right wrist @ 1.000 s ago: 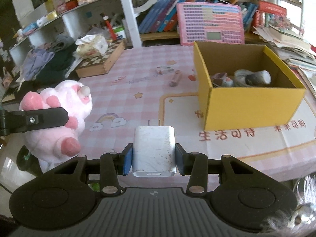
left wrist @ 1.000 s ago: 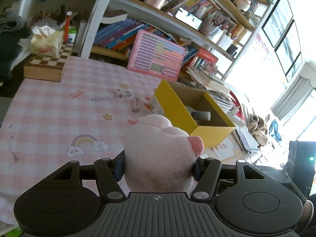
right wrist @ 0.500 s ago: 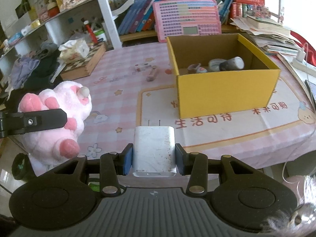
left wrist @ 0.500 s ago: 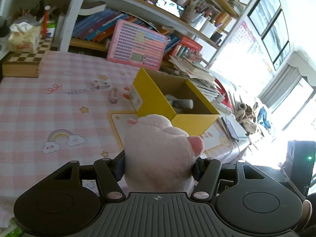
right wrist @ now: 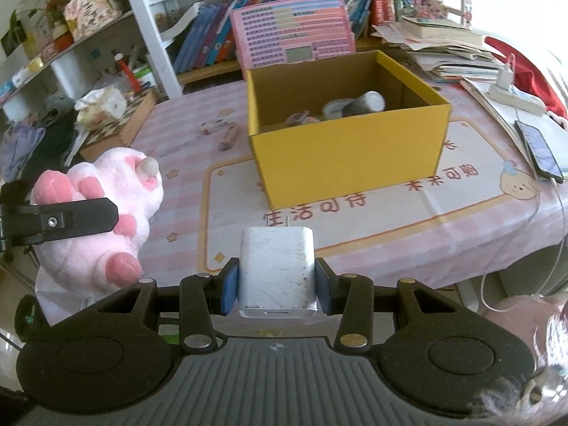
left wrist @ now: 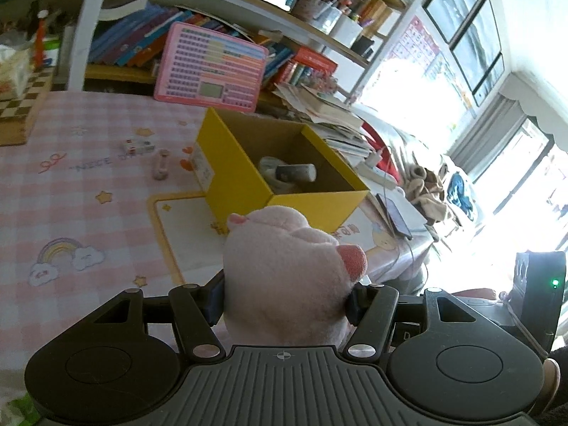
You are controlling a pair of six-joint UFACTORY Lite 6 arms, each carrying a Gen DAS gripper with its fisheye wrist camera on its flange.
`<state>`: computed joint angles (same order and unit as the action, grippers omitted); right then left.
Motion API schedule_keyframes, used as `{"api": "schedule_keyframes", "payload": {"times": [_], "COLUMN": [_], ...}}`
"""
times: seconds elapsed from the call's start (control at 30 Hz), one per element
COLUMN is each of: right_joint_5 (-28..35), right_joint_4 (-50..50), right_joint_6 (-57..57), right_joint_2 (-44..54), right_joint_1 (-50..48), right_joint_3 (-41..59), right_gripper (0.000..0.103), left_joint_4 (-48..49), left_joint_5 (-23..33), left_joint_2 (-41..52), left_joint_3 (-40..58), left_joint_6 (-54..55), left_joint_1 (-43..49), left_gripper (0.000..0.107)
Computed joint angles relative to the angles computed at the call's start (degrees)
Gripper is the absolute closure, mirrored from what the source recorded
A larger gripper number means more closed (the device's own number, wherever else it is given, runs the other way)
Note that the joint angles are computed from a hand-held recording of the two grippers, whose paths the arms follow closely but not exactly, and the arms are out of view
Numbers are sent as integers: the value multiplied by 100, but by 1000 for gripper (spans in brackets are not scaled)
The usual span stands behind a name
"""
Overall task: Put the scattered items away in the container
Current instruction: 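Lift and carry the plush pig and charger plug in both tools toward the yellow box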
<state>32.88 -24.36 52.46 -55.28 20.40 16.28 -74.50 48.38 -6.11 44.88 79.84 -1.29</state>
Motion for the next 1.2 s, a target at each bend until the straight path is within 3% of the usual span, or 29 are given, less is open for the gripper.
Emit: {"api": "schedule_keyframes", "payload": {"times": [0.23,0.5,0.93,1.2], "right_joint_5": [-63,-53,-278,-461], "right_joint_4": [1751,3903,6290,7947], "right_joint_6": [-2406,-5466,-9095,-11270], "right_joint_2": [-460,-269,1417,3231], "right_joint_1": [-1567,-3448,-5083,-5489], "right_joint_3": [-183,-160,564,1768], "right_gripper": [62,62,62,62], "left_joint_4": [-151,-294,-876,-1247], "left_joint_5": [-285,-574,-1096,-1897], "left_joint_2": [315,730,1566,2490], "left_joint_3": [273,661,1584,2943], "left_joint_6": [-79,-186,-74,241], "left_joint_1": [-661,-1255,-1925,-2423], "left_gripper": [45,45,45,45]}}
